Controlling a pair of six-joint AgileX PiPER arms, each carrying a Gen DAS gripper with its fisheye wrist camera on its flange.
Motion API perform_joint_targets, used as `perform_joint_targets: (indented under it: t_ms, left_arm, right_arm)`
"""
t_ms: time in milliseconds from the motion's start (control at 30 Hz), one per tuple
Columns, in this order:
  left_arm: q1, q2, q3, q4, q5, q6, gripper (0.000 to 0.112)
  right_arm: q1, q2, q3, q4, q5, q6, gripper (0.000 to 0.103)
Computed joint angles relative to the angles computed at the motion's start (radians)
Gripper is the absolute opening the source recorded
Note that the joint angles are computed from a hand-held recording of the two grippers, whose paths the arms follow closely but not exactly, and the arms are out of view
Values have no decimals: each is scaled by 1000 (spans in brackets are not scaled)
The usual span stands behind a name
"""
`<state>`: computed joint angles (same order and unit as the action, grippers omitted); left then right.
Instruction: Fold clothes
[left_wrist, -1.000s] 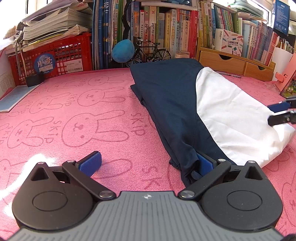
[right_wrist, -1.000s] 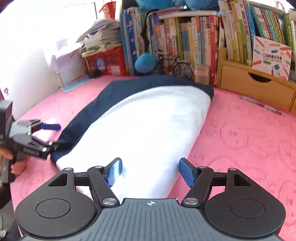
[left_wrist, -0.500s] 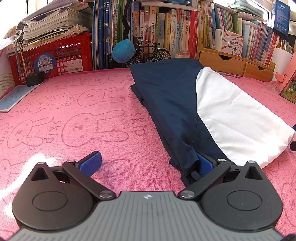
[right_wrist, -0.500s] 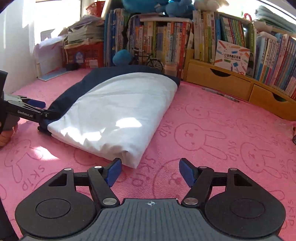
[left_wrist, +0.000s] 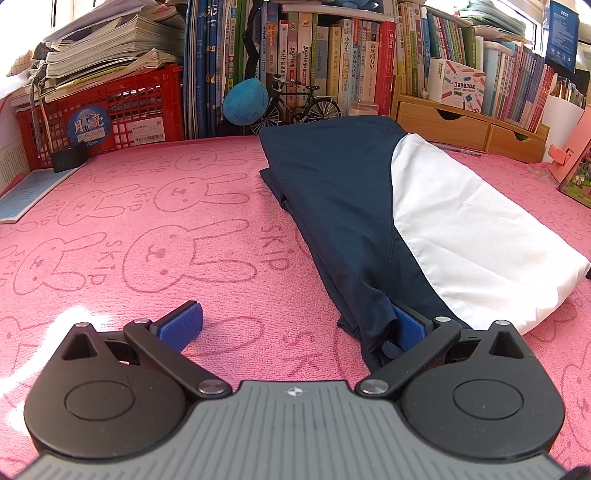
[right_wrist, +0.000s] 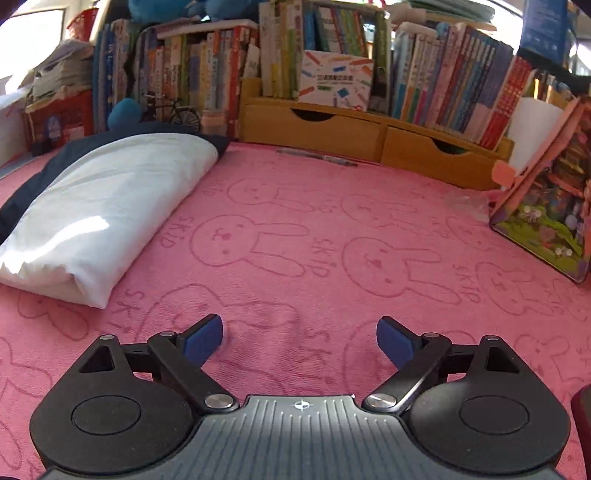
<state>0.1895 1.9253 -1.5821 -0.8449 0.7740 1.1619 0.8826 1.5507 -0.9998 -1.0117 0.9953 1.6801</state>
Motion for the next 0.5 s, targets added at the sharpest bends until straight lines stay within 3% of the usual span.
perform_joint_targets:
  t_ms: [100,200,367,500]
  left_arm:
    - [1,1,-2,0,2,0,103]
    - [1,1,-1,-1,1,2,103]
    - [0,1,0,-2,0,3,103]
    - [1,1,0,-3,0,4,103]
  right_arm:
    - [80,-77,99,-84,-34,147,89]
    - [150,-5,29,-146,-41,131,90]
    - [121,198,-241,-110,-113,-93,91]
    - [82,319,-408,-65,-38,-256,91]
